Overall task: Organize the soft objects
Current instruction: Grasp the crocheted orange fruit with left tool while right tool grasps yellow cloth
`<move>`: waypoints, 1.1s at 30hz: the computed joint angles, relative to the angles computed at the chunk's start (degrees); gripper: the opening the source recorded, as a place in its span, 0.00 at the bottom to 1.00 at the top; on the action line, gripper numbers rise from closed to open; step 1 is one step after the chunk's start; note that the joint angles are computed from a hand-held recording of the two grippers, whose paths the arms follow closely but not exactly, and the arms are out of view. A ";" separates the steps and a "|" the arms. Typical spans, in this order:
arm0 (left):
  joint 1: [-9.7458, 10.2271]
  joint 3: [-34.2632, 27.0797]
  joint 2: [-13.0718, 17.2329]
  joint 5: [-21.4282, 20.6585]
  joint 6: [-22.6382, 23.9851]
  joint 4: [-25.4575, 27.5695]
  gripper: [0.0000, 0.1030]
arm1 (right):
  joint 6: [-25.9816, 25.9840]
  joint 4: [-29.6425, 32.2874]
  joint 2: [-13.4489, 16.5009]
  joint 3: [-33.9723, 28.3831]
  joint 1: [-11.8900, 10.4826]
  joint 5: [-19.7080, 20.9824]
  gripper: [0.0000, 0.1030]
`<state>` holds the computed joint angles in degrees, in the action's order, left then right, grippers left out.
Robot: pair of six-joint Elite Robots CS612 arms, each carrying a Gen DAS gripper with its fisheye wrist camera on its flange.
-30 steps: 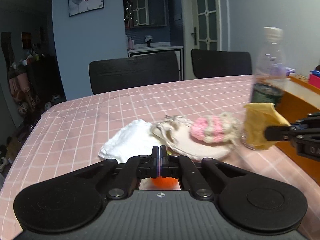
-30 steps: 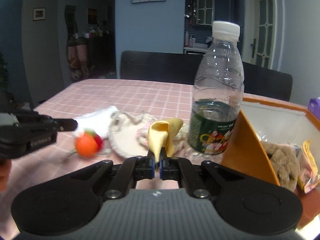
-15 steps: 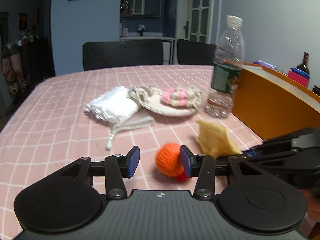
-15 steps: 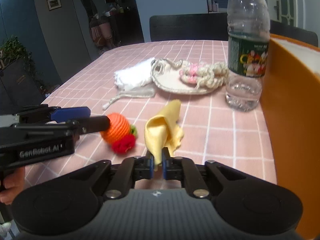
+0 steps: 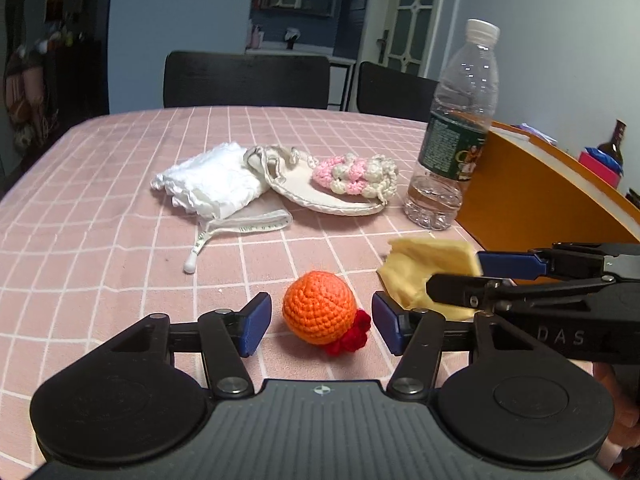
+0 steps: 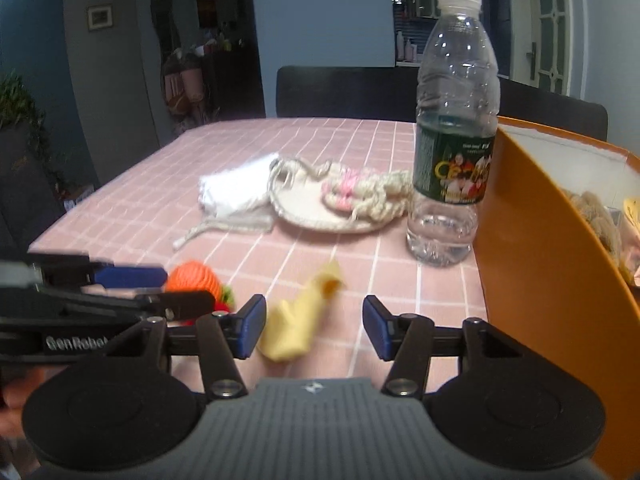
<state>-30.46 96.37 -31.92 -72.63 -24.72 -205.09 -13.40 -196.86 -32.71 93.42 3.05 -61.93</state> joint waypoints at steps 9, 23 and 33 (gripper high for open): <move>0.41 -1.40 0.59 -1.05 -1.16 2.21 0.61 | -7.53 -2.77 1.68 -2.11 0.96 -4.42 0.60; 0.55 -2.63 0.99 -1.85 -0.76 3.46 0.59 | -5.18 4.27 3.25 -4.49 0.69 -4.93 0.86; 0.55 -3.06 1.07 -2.59 -1.61 4.23 0.47 | -4.16 2.37 3.72 -4.86 0.79 -6.91 0.52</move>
<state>-29.91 93.32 -30.85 -75.22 -26.32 -200.85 -17.55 -194.49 -28.99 88.57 3.84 -68.84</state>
